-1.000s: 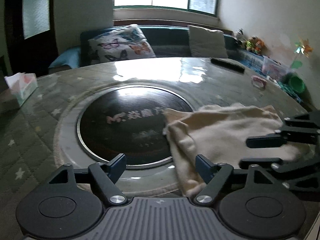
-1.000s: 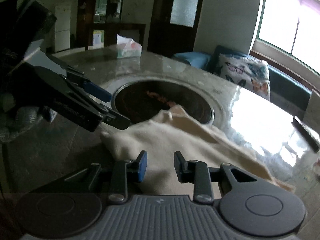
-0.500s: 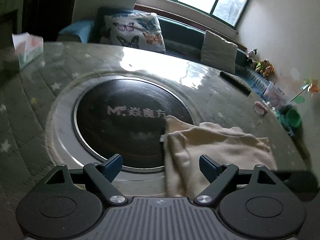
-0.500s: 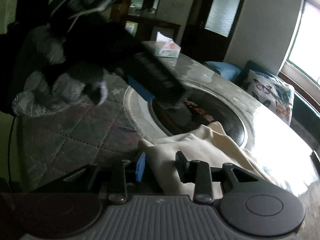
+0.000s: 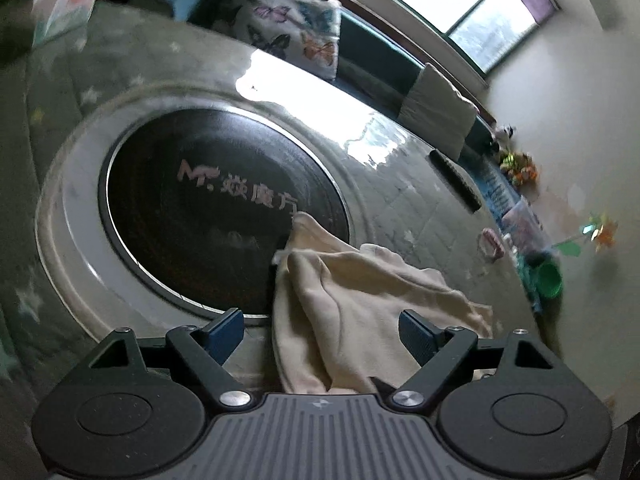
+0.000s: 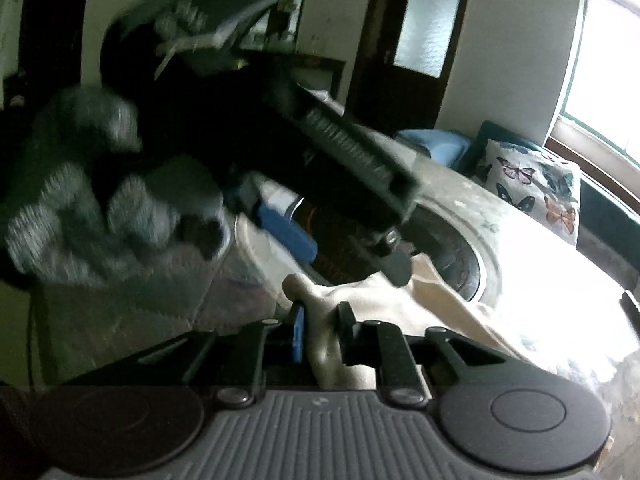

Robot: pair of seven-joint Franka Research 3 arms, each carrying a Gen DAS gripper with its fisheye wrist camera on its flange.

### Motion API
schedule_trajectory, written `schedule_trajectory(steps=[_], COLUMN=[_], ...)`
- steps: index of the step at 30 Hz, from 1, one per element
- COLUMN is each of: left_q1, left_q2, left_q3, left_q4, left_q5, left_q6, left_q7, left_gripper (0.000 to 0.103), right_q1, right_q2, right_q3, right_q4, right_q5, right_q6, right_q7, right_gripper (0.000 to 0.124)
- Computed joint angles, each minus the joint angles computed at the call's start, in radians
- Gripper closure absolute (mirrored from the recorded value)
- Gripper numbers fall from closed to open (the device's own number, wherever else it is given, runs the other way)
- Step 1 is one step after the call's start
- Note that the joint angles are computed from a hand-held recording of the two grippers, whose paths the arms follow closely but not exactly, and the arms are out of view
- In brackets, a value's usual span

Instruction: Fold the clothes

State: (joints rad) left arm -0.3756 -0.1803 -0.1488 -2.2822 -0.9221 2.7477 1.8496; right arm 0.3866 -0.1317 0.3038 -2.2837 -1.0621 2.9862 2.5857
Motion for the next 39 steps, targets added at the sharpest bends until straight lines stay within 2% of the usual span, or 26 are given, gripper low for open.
schedule_trajectory(steps=[3, 6, 9, 11, 13, 15, 16, 19, 25, 29, 31, 36, 39], left_q1=[0.004, 0.004, 0.013, 0.019, 0.025, 0.033, 0.036, 0.042, 0.048, 0.049, 0.049, 0.048, 0.047], left_q2=[0.007, 0.015, 0.027, 0.031, 0.035, 0.042, 0.044, 0.046, 0.052, 0.05, 0.049, 0.046, 0.048], left_q3=[0.003, 0.004, 0.0, -0.007, -0.011, -0.016, -0.02, -0.028, -0.036, -0.036, -0.036, -0.037, -0.037], left_q4=[0.01, 0.021, 0.037, 0.042, 0.045, 0.049, 0.048, 0.043, 0.036, 0.03, 0.027, 0.022, 0.022], left_q5=[-0.031, -0.089, -0.137, -0.164, -0.188, -0.204, -0.206, -0.22, -0.203, -0.204, -0.204, -0.186, -0.174], left_q6=[-0.032, -0.058, -0.088, -0.101, -0.117, -0.124, -0.12, -0.109, -0.096, -0.095, -0.093, -0.087, -0.084], left_q7=[-0.044, -0.039, -0.024, -0.011, 0.0, 0.007, 0.007, 0.024, 0.015, 0.021, 0.023, 0.02, 0.011], left_gripper=[0.018, 0.018, 0.025, 0.035, 0.058, 0.069, 0.074, 0.081, 0.082, 0.082, 0.082, 0.082, 0.082], right_q1=[-0.021, -0.068, -0.107, -0.133, -0.153, -0.177, -0.186, -0.213, -0.222, -0.284, -0.345, -0.434, -0.473], right_q2=[-0.037, -0.072, -0.095, -0.103, -0.11, -0.115, -0.117, -0.129, -0.202, -0.294, -0.316, -0.388, -0.429], right_q3=[-0.003, 0.027, 0.057, 0.08, 0.098, 0.12, 0.128, 0.154, 0.156, 0.184, 0.204, 0.251, 0.259], right_q4=[-0.029, -0.055, -0.077, -0.085, -0.094, -0.1, -0.104, -0.121, -0.205, -0.276, -0.294, -0.356, -0.41], right_q5=[0.0, -0.001, 0.018, 0.031, 0.053, 0.073, 0.087, 0.138, 0.276, 0.348, 0.372, 0.461, 0.504], right_q6=[0.049, 0.082, 0.104, 0.117, 0.128, 0.139, 0.144, 0.154, 0.171, 0.138, 0.114, 0.025, 0.051], right_q7=[0.045, 0.073, 0.07, 0.063, 0.048, 0.034, 0.023, -0.002, -0.034, 0.0, 0.012, 0.051, 0.06], right_gripper=[0.109, 0.109, 0.109, 0.109, 0.109, 0.109, 0.109, 0.108, 0.108, 0.108, 0.108, 0.108, 0.109])
